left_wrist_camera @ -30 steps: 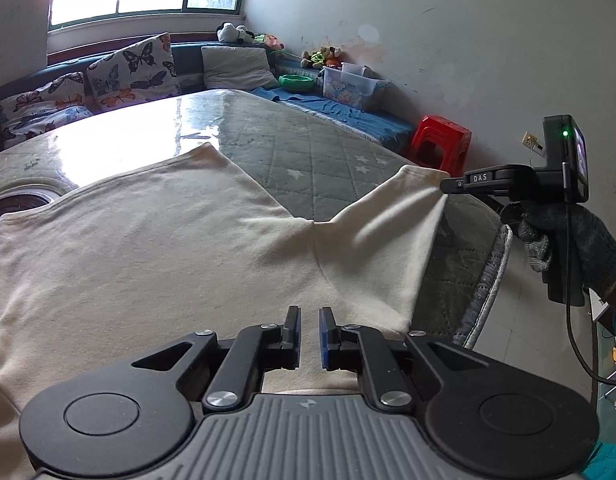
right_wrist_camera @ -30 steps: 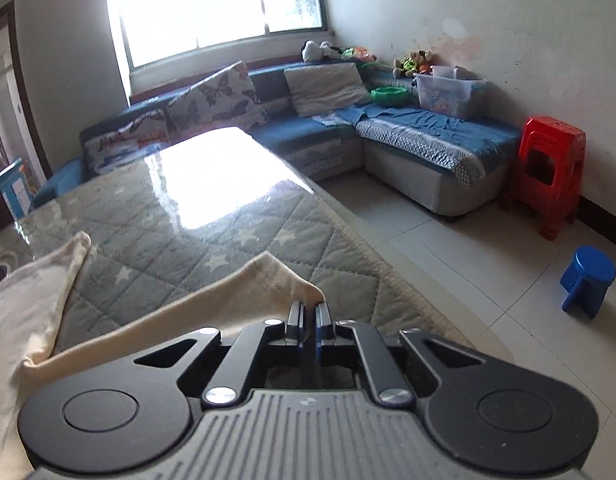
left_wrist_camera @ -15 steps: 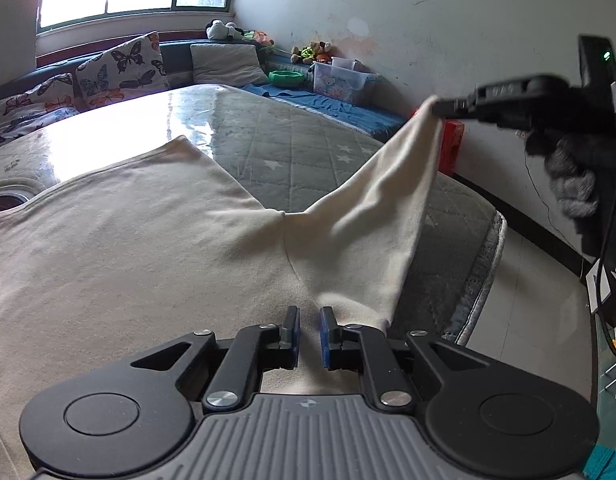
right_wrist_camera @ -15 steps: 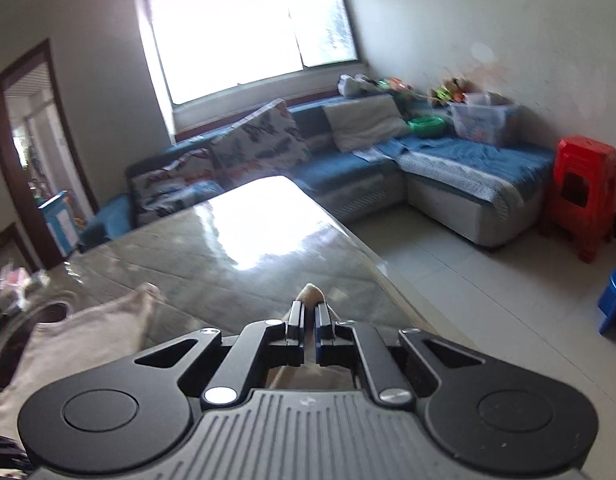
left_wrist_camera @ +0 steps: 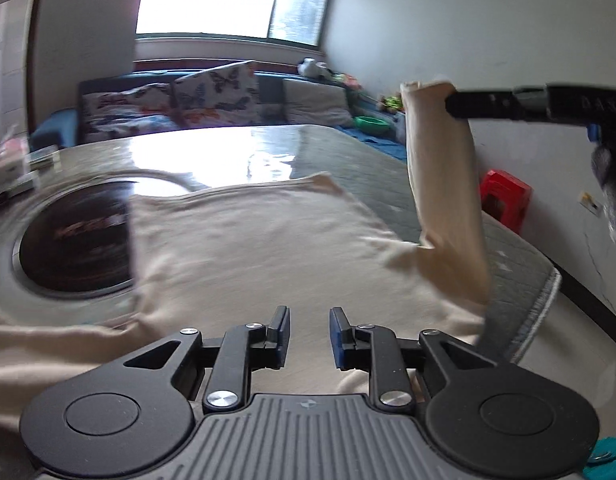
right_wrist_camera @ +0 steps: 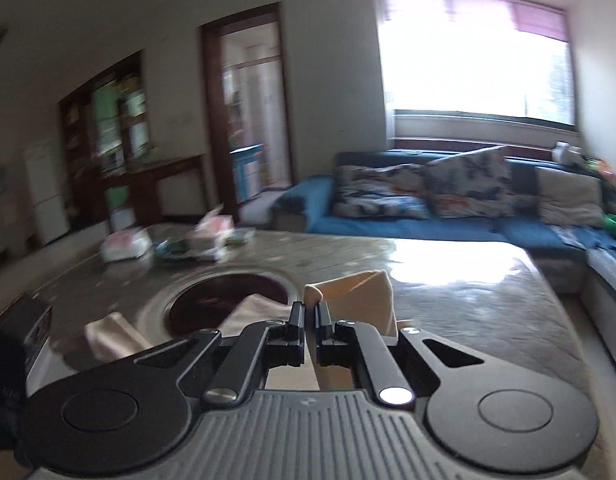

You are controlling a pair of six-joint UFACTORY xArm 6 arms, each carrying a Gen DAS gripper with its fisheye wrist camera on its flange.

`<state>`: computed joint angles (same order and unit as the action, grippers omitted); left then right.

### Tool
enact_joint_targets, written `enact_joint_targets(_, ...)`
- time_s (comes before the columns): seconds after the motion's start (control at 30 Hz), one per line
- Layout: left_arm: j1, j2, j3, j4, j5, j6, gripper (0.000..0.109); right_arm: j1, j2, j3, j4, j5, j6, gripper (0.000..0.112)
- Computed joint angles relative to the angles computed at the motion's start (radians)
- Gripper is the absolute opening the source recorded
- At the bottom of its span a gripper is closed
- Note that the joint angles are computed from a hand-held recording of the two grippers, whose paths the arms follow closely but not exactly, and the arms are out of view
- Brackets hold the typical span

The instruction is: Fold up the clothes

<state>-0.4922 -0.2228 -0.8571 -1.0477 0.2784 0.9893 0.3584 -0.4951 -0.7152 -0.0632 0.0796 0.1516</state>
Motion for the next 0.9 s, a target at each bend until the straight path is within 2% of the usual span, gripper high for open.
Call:
enact_joint_targets(0.17, 0.05, -0.036, 0.055, 0.019, -0.023, -0.053, 0.024, 0.145, 0.13, -0.076, 0.293, 0.034, -0.279, 0.004)
enact_joint_targets(0.33, 0.084, -0.062, 0.081, 0.046, -0.019, -0.088, 0.024, 0.216, 0.156, -0.093, 0.518, 0.102, -0.496, 0.011)
enact_joint_targets(0.37, 0.089, -0.068, 0.083, 0.041, -0.016, -0.083, 0.024, 0.216, 0.151, -0.092, 0.518, 0.114, -0.501, 0.017)
enact_joint_targets(0.5, 0.087, -0.077, 0.072, 0.008, 0.0, -0.049, 0.024, 0.164, 0.095, -0.045, 0.356, 0.143, -0.396, 0.019)
enact_joint_targets(0.57, 0.081, -0.069, 0.061, -0.004, 0.007, -0.031, 0.029, 0.115, 0.055, -0.007, 0.224, 0.18, -0.281, 0.021)
enact_joint_targets(0.73, 0.064, -0.004, 0.03, 0.108, -0.007, -0.132, 0.03, 0.011, -0.027, 0.082, -0.01, 0.272, -0.063, 0.022)
enact_joint_targets(0.83, 0.062, 0.011, 0.022, 0.117, 0.001, -0.136, 0.028, -0.036, -0.033, 0.108, -0.014, 0.267, -0.049, 0.021)
enact_joint_targets(0.9, 0.054, 0.013, 0.021, 0.114, -0.007, -0.124, 0.025, -0.05, -0.014, 0.102, 0.027, 0.241, -0.1, 0.021)
